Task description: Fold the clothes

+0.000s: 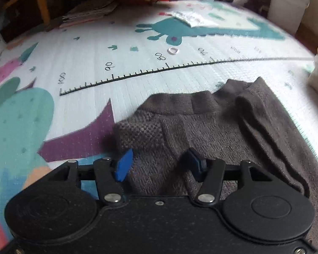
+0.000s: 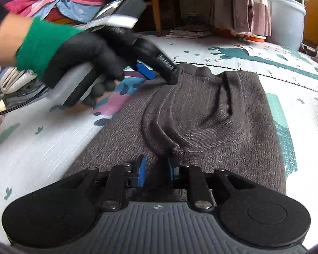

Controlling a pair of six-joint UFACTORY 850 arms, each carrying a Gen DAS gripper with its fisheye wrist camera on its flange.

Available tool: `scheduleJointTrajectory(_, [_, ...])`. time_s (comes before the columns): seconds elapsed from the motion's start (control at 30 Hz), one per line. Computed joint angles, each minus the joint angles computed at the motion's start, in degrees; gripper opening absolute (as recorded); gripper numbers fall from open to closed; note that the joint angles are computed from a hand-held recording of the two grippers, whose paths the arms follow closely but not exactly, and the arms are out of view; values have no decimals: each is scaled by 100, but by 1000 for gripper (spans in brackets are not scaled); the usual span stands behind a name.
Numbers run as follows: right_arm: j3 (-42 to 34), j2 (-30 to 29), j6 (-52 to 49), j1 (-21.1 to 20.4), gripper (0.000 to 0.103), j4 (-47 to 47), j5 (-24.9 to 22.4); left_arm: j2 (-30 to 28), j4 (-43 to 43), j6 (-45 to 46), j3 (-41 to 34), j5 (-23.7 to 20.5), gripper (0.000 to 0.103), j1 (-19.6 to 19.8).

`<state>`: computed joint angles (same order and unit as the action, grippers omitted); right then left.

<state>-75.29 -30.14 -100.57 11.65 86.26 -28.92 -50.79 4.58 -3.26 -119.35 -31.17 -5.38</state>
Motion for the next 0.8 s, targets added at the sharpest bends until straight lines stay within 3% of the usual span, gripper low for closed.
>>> scheduleJointTrajectory(0.07, [-118, -44, 454, -131, 21, -137, -360, 416, 228, 607, 480, 329, 55, -108])
scheduleJointTrajectory(0.13, [-352, -160, 880, -359, 22, -258, -696, 919, -123, 1807, 991, 440, 55, -161])
scheduleJointTrajectory(0.27, [-1332, -426, 1544, -783, 26, -2042, -1129, 2121, -1567, 4205, 2394, 387, 54, -255])
scheduleJointTrajectory(0.33, [-1683, -435, 1617, -961, 26, -2992, -1521, 2678, -2468, 5239, 3165, 378, 34, -274])
scheduleJointTrajectory(0.43, [-1805, -216, 1309, -1162, 28, -4022, -2118, 3462, -3552, 5989, 4322, 384, 34, -404])
scheduleJointTrajectory(0.57, [-794, 673, 312, -1330, 32, -4552, -3079, 4387, -4034, 5812, 5619, 445, 34, -667])
scheduleJointTrajectory(0.63, [213, 1314, -453, -1417, 36, -4494, -3223, 4783, -4156, 5606, 6131, 489, 34, -762])
scheduleJointTrajectory(0.73, [1444, 1943, -743, -1371, 37, -4548, -2916, 5087, -4340, 5664, 6718, 493, 38, -854])
scheduleJointTrajectory(0.8, [2166, 2288, -755, -1291, 42, -4859, -2508, 5427, -4621, 6309, 7266, 965, 41, -1048])
